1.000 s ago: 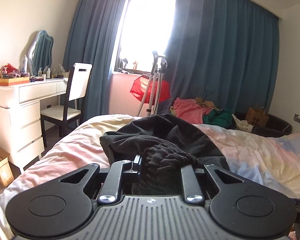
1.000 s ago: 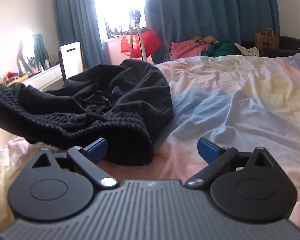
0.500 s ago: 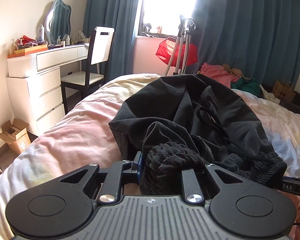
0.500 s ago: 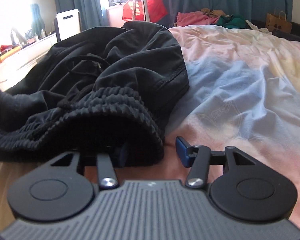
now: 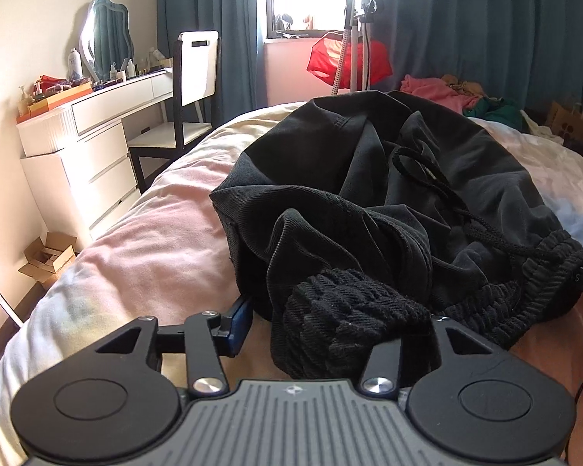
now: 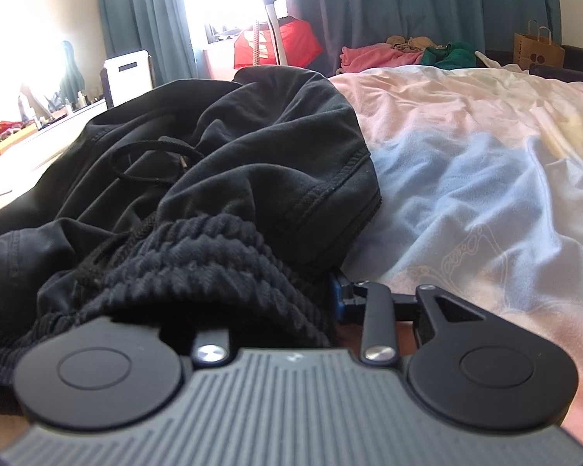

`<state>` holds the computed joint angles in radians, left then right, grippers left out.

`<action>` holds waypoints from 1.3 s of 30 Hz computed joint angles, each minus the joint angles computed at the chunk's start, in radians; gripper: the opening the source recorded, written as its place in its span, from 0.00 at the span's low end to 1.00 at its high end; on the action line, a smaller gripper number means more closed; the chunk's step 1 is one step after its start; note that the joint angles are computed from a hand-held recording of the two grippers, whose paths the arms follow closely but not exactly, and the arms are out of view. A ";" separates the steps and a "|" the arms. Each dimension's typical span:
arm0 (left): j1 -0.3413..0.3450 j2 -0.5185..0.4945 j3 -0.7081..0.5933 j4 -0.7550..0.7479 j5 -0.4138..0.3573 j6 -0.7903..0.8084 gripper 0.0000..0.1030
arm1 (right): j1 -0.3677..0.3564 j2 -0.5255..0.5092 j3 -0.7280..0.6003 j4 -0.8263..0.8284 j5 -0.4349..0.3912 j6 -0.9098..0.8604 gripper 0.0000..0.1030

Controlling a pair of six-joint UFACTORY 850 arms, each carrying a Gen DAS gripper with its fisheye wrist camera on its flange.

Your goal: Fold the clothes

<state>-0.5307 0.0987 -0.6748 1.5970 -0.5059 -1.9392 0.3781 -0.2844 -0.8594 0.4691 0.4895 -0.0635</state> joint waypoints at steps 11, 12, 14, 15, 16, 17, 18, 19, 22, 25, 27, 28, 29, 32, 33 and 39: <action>-0.100 0.060 0.003 -0.208 -0.062 0.323 0.80 | -0.003 0.132 0.059 0.081 0.027 -0.021 0.19; -0.117 0.065 0.001 -0.244 -0.083 0.368 0.80 | -0.002 0.142 0.066 0.077 0.029 -0.020 0.19; -0.168 0.064 0.003 -0.256 -0.158 0.405 0.80 | -0.001 0.159 0.077 0.065 0.032 -0.008 0.19; -0.193 0.061 0.005 -0.256 -0.195 0.419 0.81 | -0.001 0.166 0.082 0.058 0.032 -0.002 0.19; -0.211 0.053 0.003 -0.247 -0.215 0.433 0.82 | -0.002 0.171 0.084 0.044 0.030 0.007 0.19; -0.228 0.043 0.001 -0.237 -0.234 0.446 0.82 | -0.004 0.174 0.086 0.033 0.028 0.012 0.19; -0.244 0.034 -0.001 -0.228 -0.252 0.461 0.82 | -0.006 0.176 0.088 0.022 0.027 0.017 0.19; -0.257 0.013 -0.010 -0.205 -0.277 0.463 0.82 | -0.007 0.176 0.091 0.011 0.028 0.028 0.19; -0.282 -0.058 -0.043 -0.142 -0.356 0.477 0.82 | -0.011 0.173 0.093 0.013 0.018 0.042 0.19; -0.267 -0.148 -0.093 -0.108 -0.401 0.539 0.80 | -0.017 0.170 0.091 0.038 -0.010 0.051 0.19; -0.247 -0.190 -0.114 -0.073 -0.409 0.557 0.76 | -0.021 0.167 0.098 0.002 0.002 0.088 0.20; -0.237 -0.210 -0.125 -0.056 -0.413 0.565 0.72 | -0.023 0.164 0.101 -0.012 0.007 0.102 0.21; -0.228 -0.231 -0.135 -0.038 -0.418 0.573 0.63 | -0.022 0.157 0.098 0.004 0.006 0.084 0.22; -0.168 -0.239 -0.161 -0.054 -0.351 0.518 0.27 | -0.017 0.131 0.084 0.087 -0.006 -0.007 0.29; -0.148 -0.242 -0.170 -0.061 -0.328 0.501 0.25 | -0.013 0.120 0.076 0.135 -0.012 -0.059 0.32; -0.072 -0.182 -0.164 -0.025 -0.264 0.264 0.14 | -0.023 0.071 0.063 0.190 -0.060 -0.148 0.42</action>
<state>-0.6028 -0.0837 -0.8392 1.5721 -0.7697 -1.6749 0.3556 -0.2136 -0.7968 0.6595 0.4293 -0.2114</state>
